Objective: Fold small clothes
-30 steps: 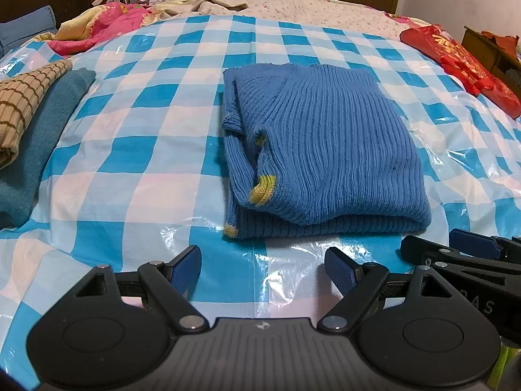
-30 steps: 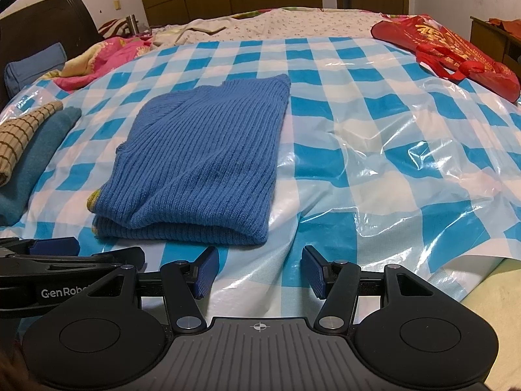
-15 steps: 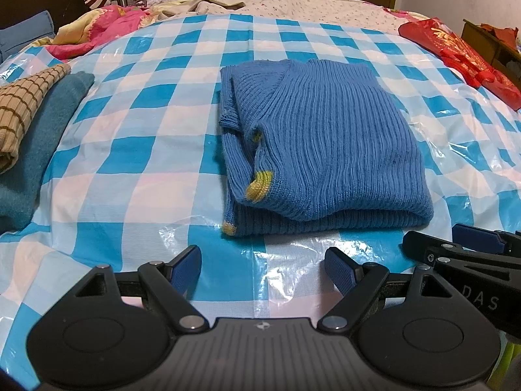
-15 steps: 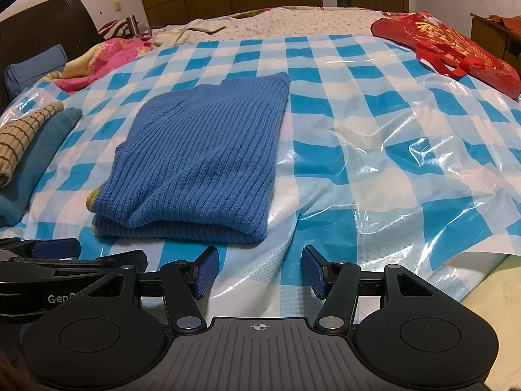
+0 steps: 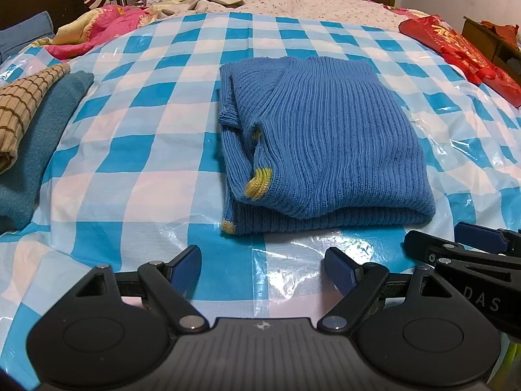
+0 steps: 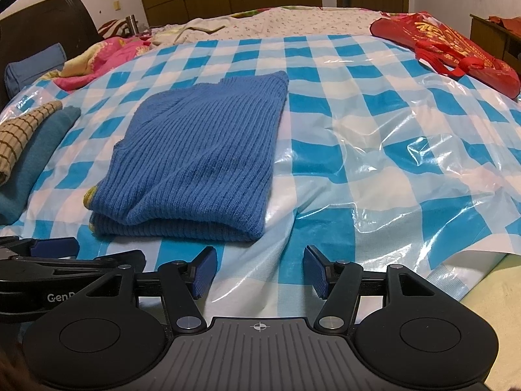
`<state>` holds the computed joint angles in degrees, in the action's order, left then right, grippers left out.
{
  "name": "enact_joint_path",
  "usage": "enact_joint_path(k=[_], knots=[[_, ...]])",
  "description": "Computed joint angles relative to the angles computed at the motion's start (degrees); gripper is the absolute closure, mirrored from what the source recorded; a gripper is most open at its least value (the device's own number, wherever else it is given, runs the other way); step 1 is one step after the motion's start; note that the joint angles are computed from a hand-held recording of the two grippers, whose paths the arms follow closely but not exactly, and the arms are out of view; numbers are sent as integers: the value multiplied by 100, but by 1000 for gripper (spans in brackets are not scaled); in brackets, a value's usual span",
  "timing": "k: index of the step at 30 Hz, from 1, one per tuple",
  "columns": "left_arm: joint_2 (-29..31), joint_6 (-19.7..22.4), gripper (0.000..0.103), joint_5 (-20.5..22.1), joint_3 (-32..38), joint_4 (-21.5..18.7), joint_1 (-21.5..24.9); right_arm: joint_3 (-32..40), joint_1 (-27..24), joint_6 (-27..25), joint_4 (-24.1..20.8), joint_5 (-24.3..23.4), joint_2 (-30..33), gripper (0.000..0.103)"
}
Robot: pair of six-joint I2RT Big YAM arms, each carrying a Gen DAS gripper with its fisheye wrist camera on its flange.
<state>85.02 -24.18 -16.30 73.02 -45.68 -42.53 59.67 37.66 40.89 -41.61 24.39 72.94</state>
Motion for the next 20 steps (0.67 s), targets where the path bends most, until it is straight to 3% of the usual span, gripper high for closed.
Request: enact_joint_path(k=[20], knots=[[11, -11, 11, 17, 5, -8, 1, -15, 0, 7, 13, -2, -7, 43]])
